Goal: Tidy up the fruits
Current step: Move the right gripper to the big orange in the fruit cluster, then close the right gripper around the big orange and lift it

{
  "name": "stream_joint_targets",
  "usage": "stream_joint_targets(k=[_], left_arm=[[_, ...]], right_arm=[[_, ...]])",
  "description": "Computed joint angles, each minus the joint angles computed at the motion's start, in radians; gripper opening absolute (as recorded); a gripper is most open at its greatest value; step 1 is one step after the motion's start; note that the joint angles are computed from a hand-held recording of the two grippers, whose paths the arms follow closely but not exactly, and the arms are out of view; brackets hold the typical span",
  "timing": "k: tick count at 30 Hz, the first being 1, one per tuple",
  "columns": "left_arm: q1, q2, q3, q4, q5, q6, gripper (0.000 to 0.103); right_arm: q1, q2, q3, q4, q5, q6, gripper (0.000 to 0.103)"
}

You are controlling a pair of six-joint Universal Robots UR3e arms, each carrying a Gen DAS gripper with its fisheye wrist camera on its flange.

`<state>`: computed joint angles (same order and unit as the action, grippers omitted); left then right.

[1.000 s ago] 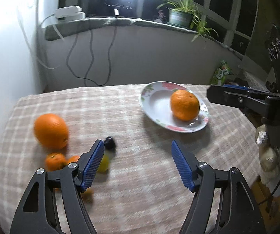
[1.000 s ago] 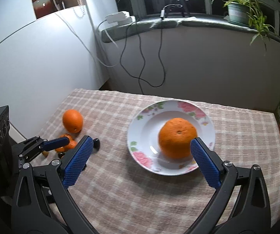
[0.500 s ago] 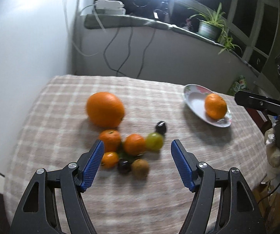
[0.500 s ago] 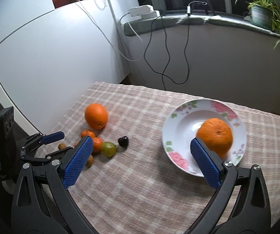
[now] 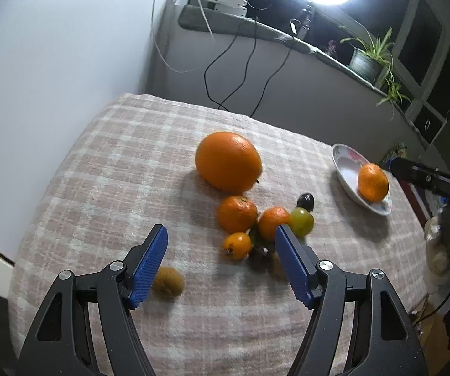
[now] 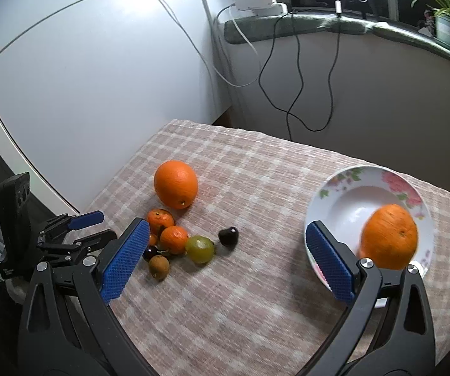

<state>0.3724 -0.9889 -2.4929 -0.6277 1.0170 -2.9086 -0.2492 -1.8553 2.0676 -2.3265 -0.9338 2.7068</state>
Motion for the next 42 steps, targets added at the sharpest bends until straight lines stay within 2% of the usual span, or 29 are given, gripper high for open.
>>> stream_joint_targets(k=[6, 13, 22, 29, 31, 42], left_arm=[[0.014, -0.14, 0.039, 0.068, -0.047, -0.022, 0.071], [-0.051, -0.302, 0.096, 0.195, -0.012, -0.069, 0.071], [-0.124, -0.44, 0.178, 0.267, 0.026, -0.101, 0.071], [-0.149, -0.542, 0.246, 0.287, 0.023, -0.12, 0.071], [-0.151, -0.561, 0.261, 0.286, 0.018, -0.123, 0.071], [-0.144, -0.632, 0.294, 0.286, -0.014, -0.12, 0.071]], right_arm=[[0.11, 0.177, -0.12, -0.04, -0.02, 0.081, 0.102], [0.198, 0.361, -0.259, -0.075, -0.055, 0.14, 0.102], [0.259, 0.515, -0.392, -0.068, -0.059, 0.164, 0.102], [0.286, 0.624, -0.479, -0.056, -0.031, 0.188, 0.101], [0.293, 0.654, -0.512, -0.039, -0.022, 0.191, 0.097], [0.343, 0.788, -0.671, 0.039, -0.014, 0.187, 0.09]])
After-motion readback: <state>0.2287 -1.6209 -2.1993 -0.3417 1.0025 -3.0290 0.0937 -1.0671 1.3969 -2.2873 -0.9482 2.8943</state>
